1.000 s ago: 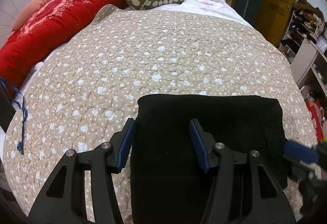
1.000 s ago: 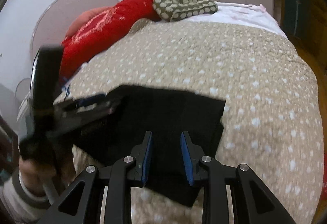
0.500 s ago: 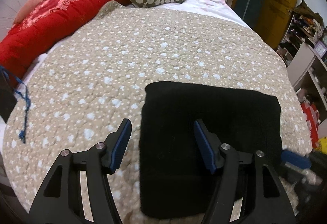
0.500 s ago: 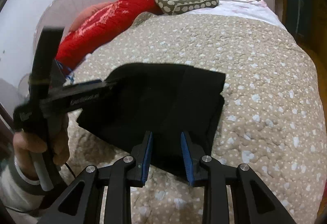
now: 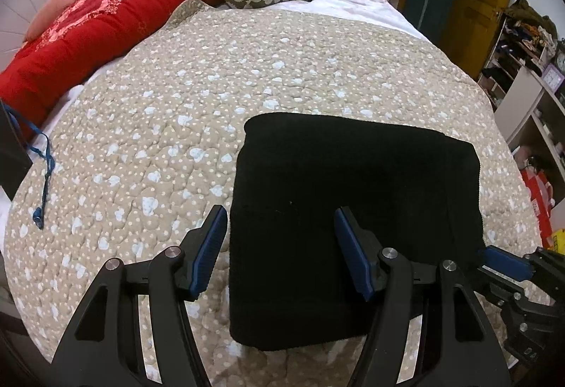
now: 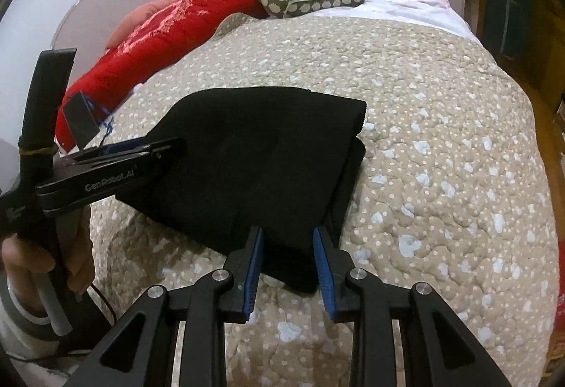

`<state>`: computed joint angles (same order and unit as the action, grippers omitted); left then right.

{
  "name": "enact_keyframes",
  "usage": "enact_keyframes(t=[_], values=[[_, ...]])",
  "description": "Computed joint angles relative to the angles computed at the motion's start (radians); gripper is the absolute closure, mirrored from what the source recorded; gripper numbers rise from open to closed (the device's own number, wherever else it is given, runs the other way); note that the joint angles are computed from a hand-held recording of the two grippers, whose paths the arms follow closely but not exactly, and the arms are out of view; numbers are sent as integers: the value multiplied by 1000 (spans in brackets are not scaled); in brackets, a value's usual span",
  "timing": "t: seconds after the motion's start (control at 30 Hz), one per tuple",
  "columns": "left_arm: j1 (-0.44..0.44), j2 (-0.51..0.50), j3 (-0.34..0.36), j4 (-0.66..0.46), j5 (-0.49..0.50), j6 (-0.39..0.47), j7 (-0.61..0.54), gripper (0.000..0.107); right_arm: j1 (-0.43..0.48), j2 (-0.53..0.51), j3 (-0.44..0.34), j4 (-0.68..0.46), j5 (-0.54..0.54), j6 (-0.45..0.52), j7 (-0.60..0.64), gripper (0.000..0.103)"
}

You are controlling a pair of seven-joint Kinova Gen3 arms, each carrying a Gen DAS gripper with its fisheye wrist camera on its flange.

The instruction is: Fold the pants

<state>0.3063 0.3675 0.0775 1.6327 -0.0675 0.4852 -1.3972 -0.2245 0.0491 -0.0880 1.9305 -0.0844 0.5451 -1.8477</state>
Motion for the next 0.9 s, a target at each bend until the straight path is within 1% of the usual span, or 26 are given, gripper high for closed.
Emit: enact_keyframes(t=[0.07, 0.17, 0.23, 0.3, 0.4, 0.43, 0.47, 0.5, 0.57, 0.6, 0.67, 0.73, 0.8, 0.83, 0.87, 0.9], values=[[2, -1, -2, 0, -3, 0, 2, 44, -1, -12, 0, -7, 7, 15, -1, 75], [7, -4, -7, 7, -9, -6, 11, 44, -7, -37, -3, 6, 31, -15, -38, 75], [8, -6, -7, 13, -12, -11, 14, 44, -8, -36, -4, 12, 39, -29, -51, 74], [8, -8, -7, 18, -11, -15, 17, 43, -4, -19, -2, 14, 14, -36, -33, 73], [-8, -5, 8, 18, 5, -15, 3, 42, 8, -2, -1, 40, -45, -72, 16, 72], [-6, -5, 6, 18, 6, -15, 6, 41, 8, -5, -2, 47, -45, -77, 21, 72], [-2, -4, 0, 17, 4, -13, 12, 38, 4, -5, -3, 43, -31, -66, 12, 72], [-6, -4, 3, 16, 9, -12, 11, 38, -4, -2, -3, 30, -7, -39, 0, 72], [-29, -6, 22, 17, 34, -9, -11, 38, -3, -6, -3, 17, -6, -6, 12, 72], [-45, -8, 33, 18, 50, -6, -27, 38, 2, -24, 3, 29, -27, -14, 29, 72], [-80, -13, 57, 13, 91, 10, -66, 38, 26, -62, 17, 54, -105, -44, 93, 72], [-98, -18, 62, 13, 119, 11, -90, 38, 30, -80, 38, 60, -141, -54, 114, 71], [-125, -26, 72, 20, 159, 2, -114, 38, 71, -84, 18, 73, -144, -96, 96, 66], [-147, -27, 84, 22, 187, 1, -137, 38, 80, -78, 23, 76, -168, -110, 103, 59], [-177, -26, 103, 22, 226, 0, -169, 38, 72, -69, 46, 82, -209, -128, 118, 56], [-193, -23, 112, 18, 252, 4, -190, 38, 76, -53, 53, 87, -249, -147, 118, 56]])
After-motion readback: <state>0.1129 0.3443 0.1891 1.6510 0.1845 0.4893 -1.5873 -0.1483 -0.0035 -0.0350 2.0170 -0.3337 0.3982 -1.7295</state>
